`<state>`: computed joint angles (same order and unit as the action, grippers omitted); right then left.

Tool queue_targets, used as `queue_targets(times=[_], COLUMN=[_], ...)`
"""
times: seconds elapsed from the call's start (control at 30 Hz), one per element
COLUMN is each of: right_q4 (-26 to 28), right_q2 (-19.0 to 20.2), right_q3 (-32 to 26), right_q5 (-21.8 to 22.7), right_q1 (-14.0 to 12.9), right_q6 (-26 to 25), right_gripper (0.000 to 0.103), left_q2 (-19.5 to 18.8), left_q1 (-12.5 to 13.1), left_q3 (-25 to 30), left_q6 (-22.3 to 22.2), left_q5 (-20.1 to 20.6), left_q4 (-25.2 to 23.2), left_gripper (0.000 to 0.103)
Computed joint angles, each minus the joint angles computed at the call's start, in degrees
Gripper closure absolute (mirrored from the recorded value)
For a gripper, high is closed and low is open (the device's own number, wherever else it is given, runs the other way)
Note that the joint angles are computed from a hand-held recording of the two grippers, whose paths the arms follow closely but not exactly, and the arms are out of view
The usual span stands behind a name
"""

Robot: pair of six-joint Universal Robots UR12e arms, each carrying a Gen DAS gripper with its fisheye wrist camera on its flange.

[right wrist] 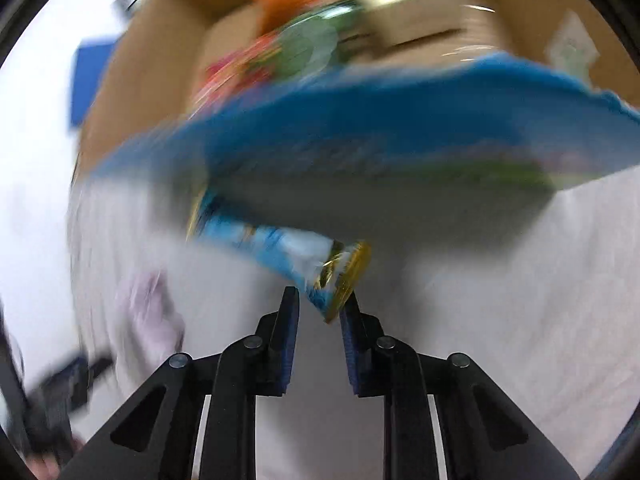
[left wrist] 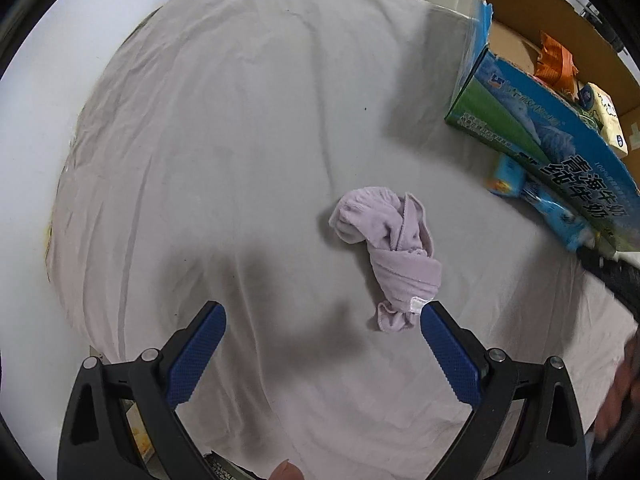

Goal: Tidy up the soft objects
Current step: 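Grasp the lavender sock with the left tool while the right tool grasps the blue ice-cream wrapper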

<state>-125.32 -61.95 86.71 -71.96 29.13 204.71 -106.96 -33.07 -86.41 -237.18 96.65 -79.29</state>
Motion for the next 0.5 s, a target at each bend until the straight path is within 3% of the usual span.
queue_targets(times=[0.07,0.17,0.2,0.3,0.5], right_q4=[1.72,6.24,6.01,7.44,15.39], right_q2=[-0.62,0.09,0.67,3.54,10.46], right_q3=[0.02,-3.07,-4.09,-8.07,-16.32], right_q5=[0.38,-8.51,-12.05,-16.49,-18.68], right_q1=[0.5,2.51,3.38,5.01,7.49], right_q6=[-2.79,-7.46,-9.22,-13.36,-22.46], right_gripper=[0.078,0.055,0.054,0.054,0.054], left_q2=[-0.07,-0.27,-0.43,-0.52,-0.58], left_q1=[0.21,0.44,0.57,0.97,1.26], left_q3=[-0.12,-0.31,-0.31,-0.83,-1.33], left_q6=[0.45,0.73,0.82,1.24,1.68], left_q5=[-0.48,-1.01,-1.22,-1.92,-2.24], left_q4=[0.45,1.08,1.18,1.15,0.22], left_gripper=[0.003,0.003,0.003,0.003,0.003])
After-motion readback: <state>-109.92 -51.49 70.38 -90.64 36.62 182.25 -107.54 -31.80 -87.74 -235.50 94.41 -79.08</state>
